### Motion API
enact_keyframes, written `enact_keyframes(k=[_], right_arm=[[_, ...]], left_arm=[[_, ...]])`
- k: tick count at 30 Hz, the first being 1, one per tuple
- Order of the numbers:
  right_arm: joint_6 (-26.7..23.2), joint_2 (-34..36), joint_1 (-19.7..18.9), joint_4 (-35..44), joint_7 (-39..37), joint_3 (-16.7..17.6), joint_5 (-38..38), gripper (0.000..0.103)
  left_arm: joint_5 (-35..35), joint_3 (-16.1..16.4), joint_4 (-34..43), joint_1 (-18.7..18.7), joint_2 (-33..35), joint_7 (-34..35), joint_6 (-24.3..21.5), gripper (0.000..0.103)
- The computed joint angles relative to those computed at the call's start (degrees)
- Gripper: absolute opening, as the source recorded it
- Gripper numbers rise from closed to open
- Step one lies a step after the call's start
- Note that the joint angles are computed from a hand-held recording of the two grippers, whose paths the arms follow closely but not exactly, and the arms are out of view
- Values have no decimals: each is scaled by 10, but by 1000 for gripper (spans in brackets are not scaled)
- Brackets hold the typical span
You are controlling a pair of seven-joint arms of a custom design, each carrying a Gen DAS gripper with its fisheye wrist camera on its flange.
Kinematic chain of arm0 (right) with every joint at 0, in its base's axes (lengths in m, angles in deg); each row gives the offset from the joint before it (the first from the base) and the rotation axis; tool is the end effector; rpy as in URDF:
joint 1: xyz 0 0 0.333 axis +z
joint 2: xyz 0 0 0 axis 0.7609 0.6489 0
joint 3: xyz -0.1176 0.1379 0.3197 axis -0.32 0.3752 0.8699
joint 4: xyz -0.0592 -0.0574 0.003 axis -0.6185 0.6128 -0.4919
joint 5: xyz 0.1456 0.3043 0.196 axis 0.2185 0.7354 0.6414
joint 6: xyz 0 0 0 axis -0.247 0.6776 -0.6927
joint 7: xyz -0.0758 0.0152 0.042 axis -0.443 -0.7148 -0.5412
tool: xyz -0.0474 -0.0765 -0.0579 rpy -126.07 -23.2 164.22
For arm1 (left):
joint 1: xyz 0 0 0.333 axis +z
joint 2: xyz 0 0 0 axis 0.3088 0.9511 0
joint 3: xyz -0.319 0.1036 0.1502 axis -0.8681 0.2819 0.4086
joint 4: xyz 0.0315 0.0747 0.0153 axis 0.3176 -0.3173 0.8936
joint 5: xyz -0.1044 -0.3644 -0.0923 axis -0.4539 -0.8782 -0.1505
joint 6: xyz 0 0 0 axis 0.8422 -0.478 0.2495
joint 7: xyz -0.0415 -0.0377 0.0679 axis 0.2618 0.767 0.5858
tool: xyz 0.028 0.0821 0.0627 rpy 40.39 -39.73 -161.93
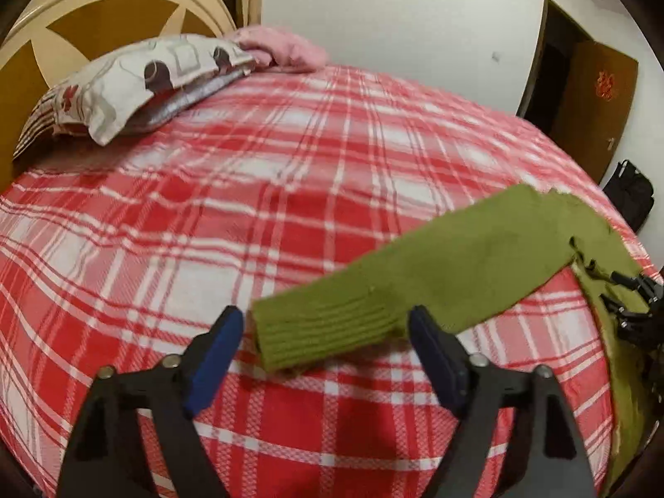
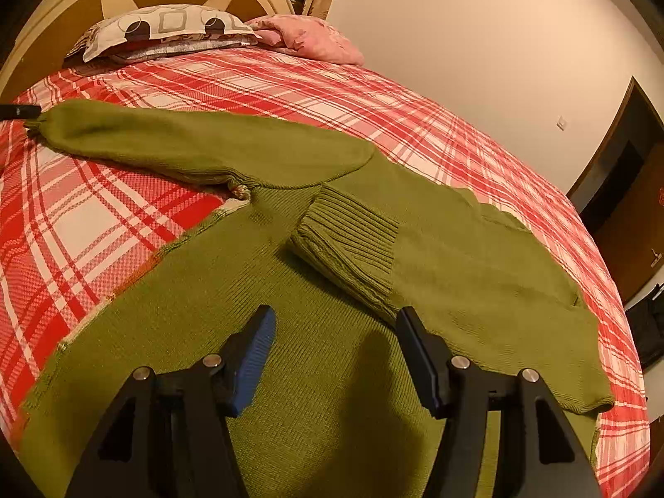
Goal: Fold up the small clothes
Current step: 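Grasp the cuff of the other sleeve with the left gripper, then lift the sleeve and lay it across the sweater body with the left gripper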
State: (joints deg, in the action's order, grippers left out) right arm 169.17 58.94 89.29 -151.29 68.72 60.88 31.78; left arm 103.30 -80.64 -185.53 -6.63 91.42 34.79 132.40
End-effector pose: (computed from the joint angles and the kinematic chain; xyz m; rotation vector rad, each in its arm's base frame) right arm 0.6615 0.2094 0.3816 -2.1912 1.2630 -0.8846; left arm 0.6193 -0.3535 0.4196 -1.8520 1.7526 -0.8141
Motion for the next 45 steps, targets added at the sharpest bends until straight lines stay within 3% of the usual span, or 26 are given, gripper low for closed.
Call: enact_keyframes(k=[4, 6, 7, 10, 12, 15, 20, 26, 30, 37, 45], right_arm=[[0, 3, 11, 0, 1, -13, -1, 61], [1, 4, 18, 0, 3, -20, -1, 61], [1, 4, 18, -1, 2, -21, -1, 61], [1, 4, 19, -1, 2, -21, 1, 62], [2, 2, 14, -1, 1, -16, 2, 62], [4, -6, -11, -2, -6, 12, 6, 62], [7, -43, -110, -20, -21, 119, 25, 62], [28, -91, -185, -58, -51, 190, 42, 62], [25, -110, -222, -72, -65, 221, 55, 62], [15, -131, -321, -99, -87, 305, 91, 62], [36, -158, -503, -142, -145, 474, 158, 62]], left_arm=[[-43, -18, 9, 13, 14, 29, -3, 59], [-41, -6, 7, 4, 15, 23, -5, 28], [-35, 0, 0, 3, 11, 8, 14, 18], [31, 53, -17, -31, -6, -102, 59, 16], [89, 74, -10, -49, -13, -166, 62, 16], [134, 73, 11, -55, -15, -220, 48, 15], [183, 50, 70, -51, -7, -255, 22, 14], [188, 14, 164, -48, 27, -216, 5, 14], [162, 11, 227, -60, 57, -167, 2, 14], [79, 14, 339, -87, 116, -52, -8, 14], [-48, -5, 524, -109, 225, 111, -47, 14]])
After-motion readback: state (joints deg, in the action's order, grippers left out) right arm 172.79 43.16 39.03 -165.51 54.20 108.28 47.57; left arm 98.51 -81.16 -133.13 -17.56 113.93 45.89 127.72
